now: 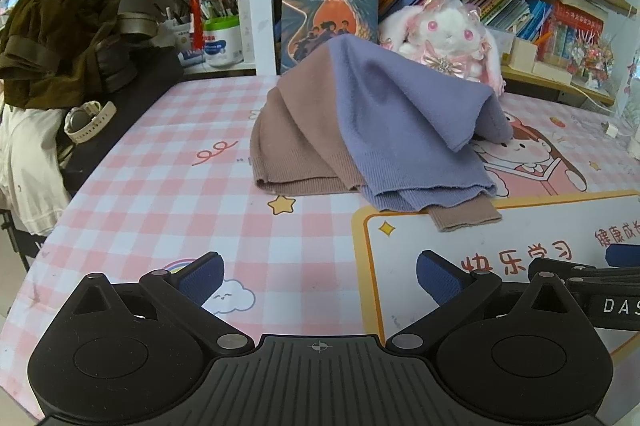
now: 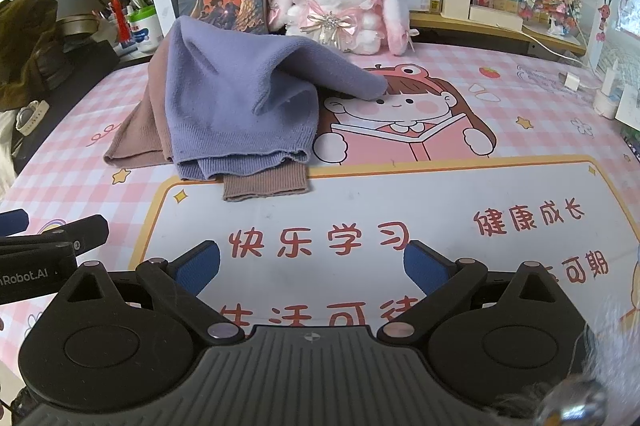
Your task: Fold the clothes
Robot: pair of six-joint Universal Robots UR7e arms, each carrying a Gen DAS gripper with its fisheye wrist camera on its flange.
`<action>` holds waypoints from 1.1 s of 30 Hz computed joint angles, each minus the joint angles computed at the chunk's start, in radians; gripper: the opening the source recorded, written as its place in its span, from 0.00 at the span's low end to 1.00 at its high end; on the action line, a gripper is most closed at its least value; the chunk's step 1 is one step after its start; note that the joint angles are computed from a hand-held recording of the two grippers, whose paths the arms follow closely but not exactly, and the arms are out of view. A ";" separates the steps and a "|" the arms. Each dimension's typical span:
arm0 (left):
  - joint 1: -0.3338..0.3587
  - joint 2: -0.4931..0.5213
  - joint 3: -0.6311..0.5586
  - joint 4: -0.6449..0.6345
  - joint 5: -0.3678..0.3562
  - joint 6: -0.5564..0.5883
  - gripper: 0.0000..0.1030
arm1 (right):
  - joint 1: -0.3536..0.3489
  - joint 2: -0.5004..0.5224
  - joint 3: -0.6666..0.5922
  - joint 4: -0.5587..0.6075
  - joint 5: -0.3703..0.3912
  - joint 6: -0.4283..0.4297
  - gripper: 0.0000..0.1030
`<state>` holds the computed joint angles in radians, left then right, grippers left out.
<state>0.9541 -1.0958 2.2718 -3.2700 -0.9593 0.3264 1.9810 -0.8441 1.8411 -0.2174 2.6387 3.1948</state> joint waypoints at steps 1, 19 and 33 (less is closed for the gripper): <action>0.001 0.000 -0.001 0.001 -0.003 0.000 1.00 | -0.001 0.000 0.000 0.000 0.000 0.002 0.96; 0.005 0.008 -0.009 0.001 0.000 0.001 1.00 | -0.014 0.003 -0.005 0.014 -0.014 0.023 0.96; 0.009 0.013 -0.014 0.006 0.002 -0.003 1.00 | -0.018 0.007 -0.013 0.023 -0.014 0.031 0.96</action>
<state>0.9628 -1.0832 2.2581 -3.2639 -0.9575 0.3238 1.9631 -0.8367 1.8285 -0.1940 2.6246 3.2256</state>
